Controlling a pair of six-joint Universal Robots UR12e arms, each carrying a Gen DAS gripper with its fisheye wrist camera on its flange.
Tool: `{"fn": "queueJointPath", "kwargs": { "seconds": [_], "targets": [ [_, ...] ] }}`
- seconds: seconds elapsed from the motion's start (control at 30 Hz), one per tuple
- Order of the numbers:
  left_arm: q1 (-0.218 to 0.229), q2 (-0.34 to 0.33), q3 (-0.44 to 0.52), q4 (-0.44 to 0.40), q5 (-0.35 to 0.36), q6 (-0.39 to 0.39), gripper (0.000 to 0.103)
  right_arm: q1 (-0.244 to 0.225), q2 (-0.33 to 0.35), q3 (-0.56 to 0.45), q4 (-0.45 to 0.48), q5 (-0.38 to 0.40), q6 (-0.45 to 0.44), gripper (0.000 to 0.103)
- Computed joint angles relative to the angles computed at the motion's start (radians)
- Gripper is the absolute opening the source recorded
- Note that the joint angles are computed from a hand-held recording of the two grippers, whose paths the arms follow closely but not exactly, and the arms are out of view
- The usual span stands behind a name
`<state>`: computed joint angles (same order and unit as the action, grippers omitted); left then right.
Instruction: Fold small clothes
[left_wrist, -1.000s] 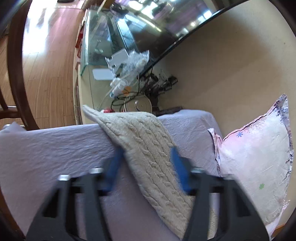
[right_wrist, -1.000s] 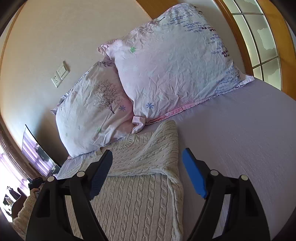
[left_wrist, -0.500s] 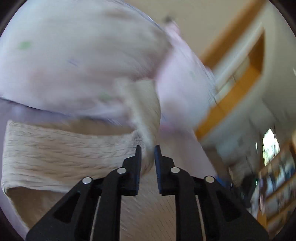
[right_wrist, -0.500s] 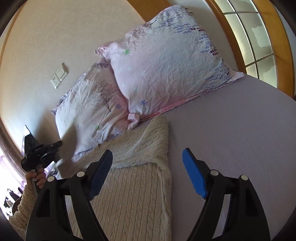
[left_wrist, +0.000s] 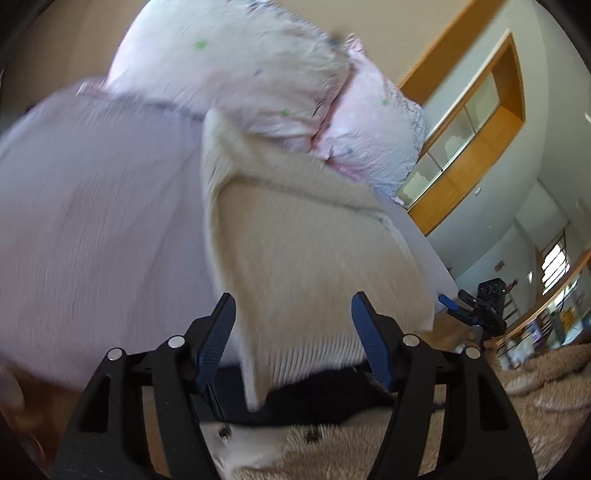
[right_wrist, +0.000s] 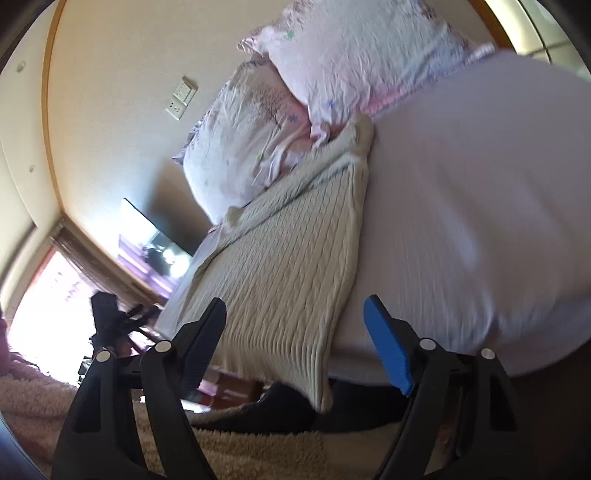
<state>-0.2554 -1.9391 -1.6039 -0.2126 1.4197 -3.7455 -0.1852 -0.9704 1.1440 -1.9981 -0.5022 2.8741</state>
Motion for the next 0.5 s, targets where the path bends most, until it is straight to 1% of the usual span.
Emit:
{"fn": "queueJointPath", "kwargs": {
  "seconds": [0.07, 0.13, 0.17, 0.2, 0.23, 0.27, 0.33, 0.37, 0.4, 0.43, 0.47, 0.5],
  "targets": [
    [-0.005, 0.007, -0.047, 0.01, -0.01, -0.029, 0.064, 0.0, -0.003, 0.012, 0.041, 0.013, -0.022, 0.066],
    [-0.005, -0.006, -0.064, 0.029, -0.032, -0.06, 0.064, 0.002, -0.003, 0.017, 0.083, 0.018, -0.039, 0.064],
    [-0.003, -0.018, -0.065, 0.044, -0.049, -0.08, 0.063, 0.007, -0.003, 0.012, 0.124, 0.0, -0.062, 0.06],
    [-0.003, -0.032, -0.06, 0.053, -0.058, -0.093, 0.063, 0.011, -0.005, 0.009, 0.163, -0.02, -0.094, 0.058],
    [-0.003, -0.043, -0.054, 0.063, -0.062, -0.101, 0.061, 0.016, -0.005, 0.004, 0.176, -0.032, -0.111, 0.058],
    [-0.002, -0.056, -0.053, 0.094, -0.074, -0.115, 0.061, 0.017, -0.007, 0.01, 0.176, -0.029, -0.121, 0.058],
    [-0.001, -0.084, -0.04, 0.144, -0.092, -0.137, 0.061, 0.018, 0.0, 0.016, 0.191, 0.029, -0.121, 0.058],
    [-0.002, -0.094, -0.032, 0.156, -0.095, -0.142, 0.057, 0.019, 0.005, 0.018, 0.202, 0.061, -0.13, 0.056],
    [-0.001, -0.104, -0.025, 0.171, -0.103, -0.152, 0.053, 0.024, 0.01, 0.017, 0.215, 0.077, -0.154, 0.038],
    [0.002, -0.114, -0.019, 0.188, -0.124, -0.167, 0.038, 0.029, 0.012, 0.015, 0.228, 0.076, -0.178, 0.024],
    [0.006, -0.124, -0.014, 0.211, -0.155, -0.183, 0.018, 0.032, 0.012, 0.015, 0.235, 0.075, -0.196, 0.008],
    [0.007, -0.127, -0.013, 0.218, -0.176, -0.192, 0.012, 0.034, 0.011, 0.016, 0.239, 0.088, -0.212, 0.008]
  ]
}}
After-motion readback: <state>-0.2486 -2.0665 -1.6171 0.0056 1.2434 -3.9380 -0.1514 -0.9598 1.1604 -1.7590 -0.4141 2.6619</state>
